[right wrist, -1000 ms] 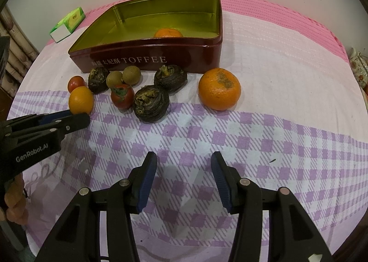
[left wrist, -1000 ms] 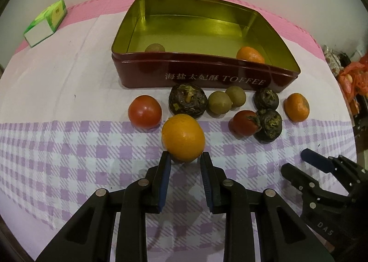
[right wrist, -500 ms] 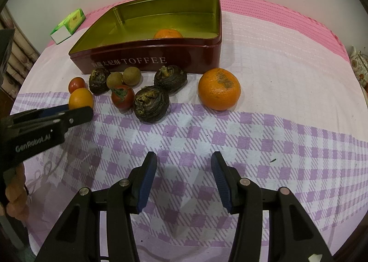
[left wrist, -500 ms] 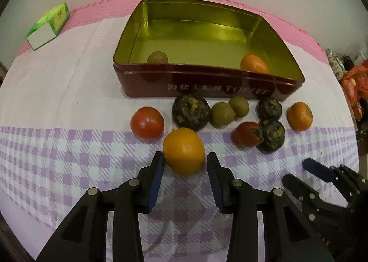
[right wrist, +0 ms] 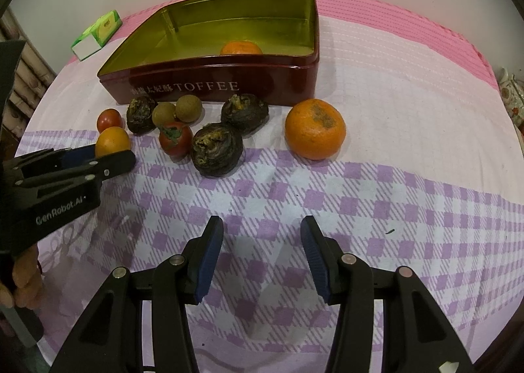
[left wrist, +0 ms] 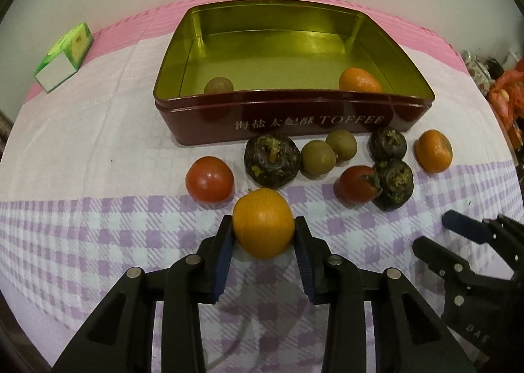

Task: Organize fruits
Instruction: 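Close left tool on the yellow orange while right tool approaches dark brown fruit, then close right tool on the dark brown wrinkled fruit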

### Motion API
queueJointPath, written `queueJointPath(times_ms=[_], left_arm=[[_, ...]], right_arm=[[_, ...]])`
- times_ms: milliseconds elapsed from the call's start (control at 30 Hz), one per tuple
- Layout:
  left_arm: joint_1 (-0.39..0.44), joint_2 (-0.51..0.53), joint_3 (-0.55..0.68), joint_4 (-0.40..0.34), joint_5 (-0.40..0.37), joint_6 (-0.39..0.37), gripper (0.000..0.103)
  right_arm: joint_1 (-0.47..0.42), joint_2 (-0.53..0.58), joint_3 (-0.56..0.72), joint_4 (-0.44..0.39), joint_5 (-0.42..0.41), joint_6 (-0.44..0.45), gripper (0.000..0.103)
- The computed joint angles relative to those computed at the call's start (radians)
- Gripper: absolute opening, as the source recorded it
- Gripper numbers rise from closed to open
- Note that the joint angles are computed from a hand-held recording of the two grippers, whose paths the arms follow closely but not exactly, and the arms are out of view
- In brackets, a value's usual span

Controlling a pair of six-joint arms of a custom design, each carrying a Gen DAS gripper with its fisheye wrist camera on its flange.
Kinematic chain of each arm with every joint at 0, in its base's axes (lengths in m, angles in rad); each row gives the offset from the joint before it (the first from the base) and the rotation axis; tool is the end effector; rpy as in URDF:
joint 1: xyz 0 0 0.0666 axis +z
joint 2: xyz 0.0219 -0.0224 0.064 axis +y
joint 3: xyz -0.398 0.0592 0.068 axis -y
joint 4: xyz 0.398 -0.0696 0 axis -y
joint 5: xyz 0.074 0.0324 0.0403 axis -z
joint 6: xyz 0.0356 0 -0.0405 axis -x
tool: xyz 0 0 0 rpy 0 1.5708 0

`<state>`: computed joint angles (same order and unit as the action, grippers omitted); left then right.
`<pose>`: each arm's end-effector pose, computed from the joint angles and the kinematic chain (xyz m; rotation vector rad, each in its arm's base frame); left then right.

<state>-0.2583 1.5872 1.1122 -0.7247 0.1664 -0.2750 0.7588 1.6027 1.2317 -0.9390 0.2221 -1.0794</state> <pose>0.4719 -0.1312 0.2437 0.7692 2.6519 -0.2259 0.3695 0.3390 0.2768 0.4885 2.7639 0.1028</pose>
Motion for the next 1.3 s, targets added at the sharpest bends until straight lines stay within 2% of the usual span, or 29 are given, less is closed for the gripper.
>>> queueJointPath(times_ms=[233, 333, 833, 933, 1067, 1300], left_arm=[[0.058, 0.002, 0.003, -0.027, 0.036, -0.009, 0.037], [0.088, 0.007, 0.000, -0.024, 0.051, -0.036, 0.037], [0.159, 0.019, 0.027, -0.060, 0.103, -0.086, 0.037], [0.165, 0.018, 0.027, -0.062, 0.105, -0.093, 0.037], [0.164, 0.018, 0.027, -0.052, 0.094, -0.107, 0.037], [0.159, 0.017, 0.024, -0.048, 0.094, -0.101, 0.037]], right_arm=[[-0.005, 0.036, 0.039, 0.001, -0.005, 0.046, 0.047], [-0.011, 0.058, 0.065, -0.002, -0.001, 0.066, 0.047], [-0.038, 0.153, 0.179, -0.047, 0.041, 0.124, 0.047], [-0.040, 0.162, 0.191, -0.053, 0.043, 0.123, 0.046], [-0.037, 0.163, 0.193, -0.050, 0.048, 0.133, 0.036], [-0.033, 0.160, 0.187, -0.042, 0.042, 0.123, 0.035]])
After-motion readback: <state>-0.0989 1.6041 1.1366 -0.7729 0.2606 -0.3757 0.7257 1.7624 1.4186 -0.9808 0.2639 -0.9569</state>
